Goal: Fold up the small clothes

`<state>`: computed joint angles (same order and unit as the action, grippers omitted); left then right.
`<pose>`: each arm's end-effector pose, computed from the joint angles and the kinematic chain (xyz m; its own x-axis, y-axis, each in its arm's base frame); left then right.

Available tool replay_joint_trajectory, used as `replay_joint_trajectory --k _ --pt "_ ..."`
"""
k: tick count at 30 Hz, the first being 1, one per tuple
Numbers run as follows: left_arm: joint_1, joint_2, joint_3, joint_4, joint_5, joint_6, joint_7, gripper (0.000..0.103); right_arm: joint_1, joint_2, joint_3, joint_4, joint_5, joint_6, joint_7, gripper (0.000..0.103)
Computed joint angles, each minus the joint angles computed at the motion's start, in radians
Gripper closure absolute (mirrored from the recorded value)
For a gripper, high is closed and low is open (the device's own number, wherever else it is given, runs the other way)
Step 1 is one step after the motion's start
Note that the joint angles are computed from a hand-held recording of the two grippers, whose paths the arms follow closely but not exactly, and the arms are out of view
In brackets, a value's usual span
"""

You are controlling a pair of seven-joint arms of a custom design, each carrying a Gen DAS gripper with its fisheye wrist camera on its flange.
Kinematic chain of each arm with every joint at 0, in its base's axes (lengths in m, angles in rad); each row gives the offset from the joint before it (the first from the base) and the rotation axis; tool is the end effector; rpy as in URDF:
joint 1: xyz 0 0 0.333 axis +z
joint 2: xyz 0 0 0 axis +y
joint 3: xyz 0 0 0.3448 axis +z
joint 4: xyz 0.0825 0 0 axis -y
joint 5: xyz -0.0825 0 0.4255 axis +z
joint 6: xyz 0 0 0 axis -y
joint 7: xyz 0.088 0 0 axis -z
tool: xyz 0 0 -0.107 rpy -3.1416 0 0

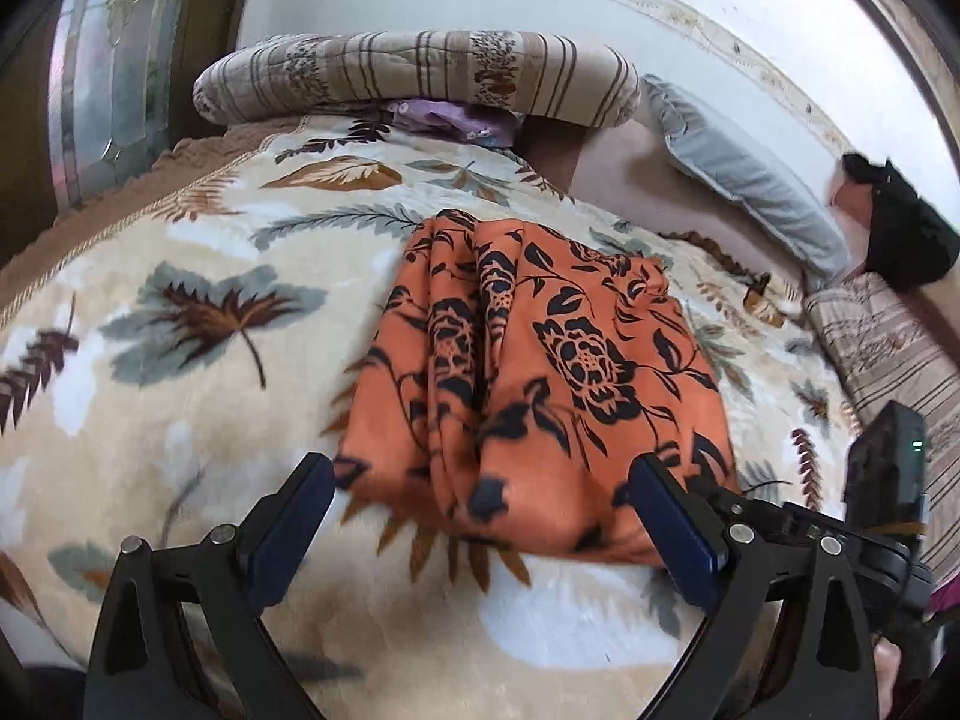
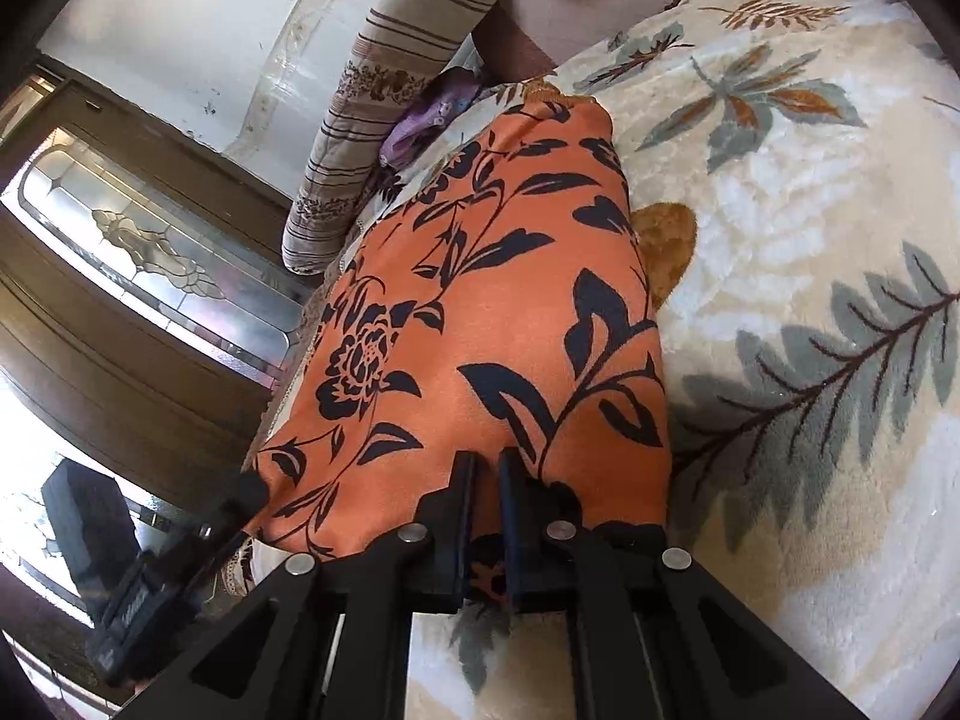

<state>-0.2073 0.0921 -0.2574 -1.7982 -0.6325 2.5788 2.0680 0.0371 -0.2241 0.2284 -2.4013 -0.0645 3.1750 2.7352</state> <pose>0.6135 -0.2887 0.5853 -0.5831 -0.7605 0.2859 -0.6757 0.2586 -0.6903 0.5169 0.1536 0.5250 -0.3441 -0.5992 -0.7228 -0.4652 0.7775 -0.4231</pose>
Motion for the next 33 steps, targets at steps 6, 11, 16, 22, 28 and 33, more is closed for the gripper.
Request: replay_joint_trajectory --k 6,11,16,22,28,33 --pt "0.005 0.006 0.004 0.008 -0.034 -0.039 -0.030 0.005 0.019 -0.005 -0.016 -0.014 0.019 0.020 -0.017 0.093" --pt "0.003 0.049 -0.003 0.059 0.015 -0.078 -0.061 0.054 0.158 -0.005 -0.140 -0.034 0.110 0.059 -0.091 0.093" --pt "0.001 0.071 -0.011 0.097 0.052 -0.097 -0.111 0.055 0.297 -0.004 -0.261 -0.047 0.209 0.093 -0.158 0.093" --pt "-0.009 0.095 -0.012 0.144 0.132 -0.117 -0.192 0.058 0.627 -0.012 -0.581 -0.078 0.223 0.188 -0.131 0.093" --pt "-0.027 0.097 -0.024 0.179 0.216 -0.080 -0.178 0.083 0.756 -0.016 -0.731 -0.105 0.100 0.271 0.023 0.093" --pt "-0.061 0.093 -0.017 0.184 0.350 0.038 -0.167 0.085 0.882 0.028 -0.900 -0.103 -0.089 0.411 0.254 0.093"
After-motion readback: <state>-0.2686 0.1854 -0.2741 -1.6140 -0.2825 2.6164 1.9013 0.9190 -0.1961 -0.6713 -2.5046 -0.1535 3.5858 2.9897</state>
